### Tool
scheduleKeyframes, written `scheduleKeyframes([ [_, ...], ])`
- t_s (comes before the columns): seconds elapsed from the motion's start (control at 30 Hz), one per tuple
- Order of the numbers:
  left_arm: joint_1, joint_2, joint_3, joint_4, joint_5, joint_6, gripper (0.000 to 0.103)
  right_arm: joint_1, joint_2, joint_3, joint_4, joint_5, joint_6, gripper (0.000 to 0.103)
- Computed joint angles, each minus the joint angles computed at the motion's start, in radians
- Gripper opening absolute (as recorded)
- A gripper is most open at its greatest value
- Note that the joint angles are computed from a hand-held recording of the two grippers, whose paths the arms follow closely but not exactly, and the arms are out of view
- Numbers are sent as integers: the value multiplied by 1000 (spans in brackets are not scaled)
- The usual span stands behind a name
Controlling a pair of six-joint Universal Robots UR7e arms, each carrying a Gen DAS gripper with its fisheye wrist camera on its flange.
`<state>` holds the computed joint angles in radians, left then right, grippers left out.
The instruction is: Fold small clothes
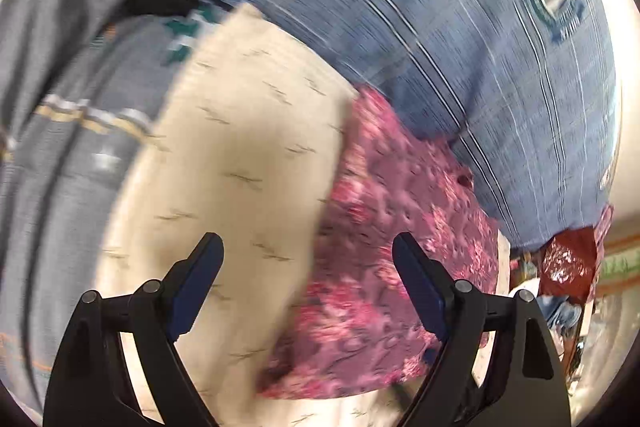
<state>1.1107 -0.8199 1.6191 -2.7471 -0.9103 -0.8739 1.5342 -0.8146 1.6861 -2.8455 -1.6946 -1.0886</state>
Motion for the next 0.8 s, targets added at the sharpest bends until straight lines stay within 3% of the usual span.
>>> scheduleKeyframes([
  [0.07, 8, -28, 33, -16, -15, 0, 87, 22, 8, 54, -63, -12, -93, 65],
  [0.23, 20, -48, 41, 19, -23, 13, 87, 79, 119, 149, -438, -70, -333, 67],
  [0.33, 24, -32, 23, 18, -39, 30, 87, 104, 202, 133, -612, -76, -407, 64],
  [0.37, 27, -29, 15, 18, -52, 41, 87, 111, 222, 120, -639, -79, -417, 55],
  [0.4, 30, -22, 1, 22, -64, 52, 87, 115, 238, 105, -656, -79, -422, 47],
  [0.43, 36, -13, -17, 32, -82, 65, 87, 120, 249, 89, -665, -77, -424, 29],
  [0.47, 45, 1, -44, 46, -115, 90, 87, 121, 252, 73, -653, -70, -418, 19],
  [0.6, 75, 80, -196, 133, -233, 187, 87, 100, 230, 73, -652, 55, -406, 13],
  [0.8, 76, 222, -429, 319, -286, 253, 87, 71, 166, 120, -647, 163, -418, 11],
])
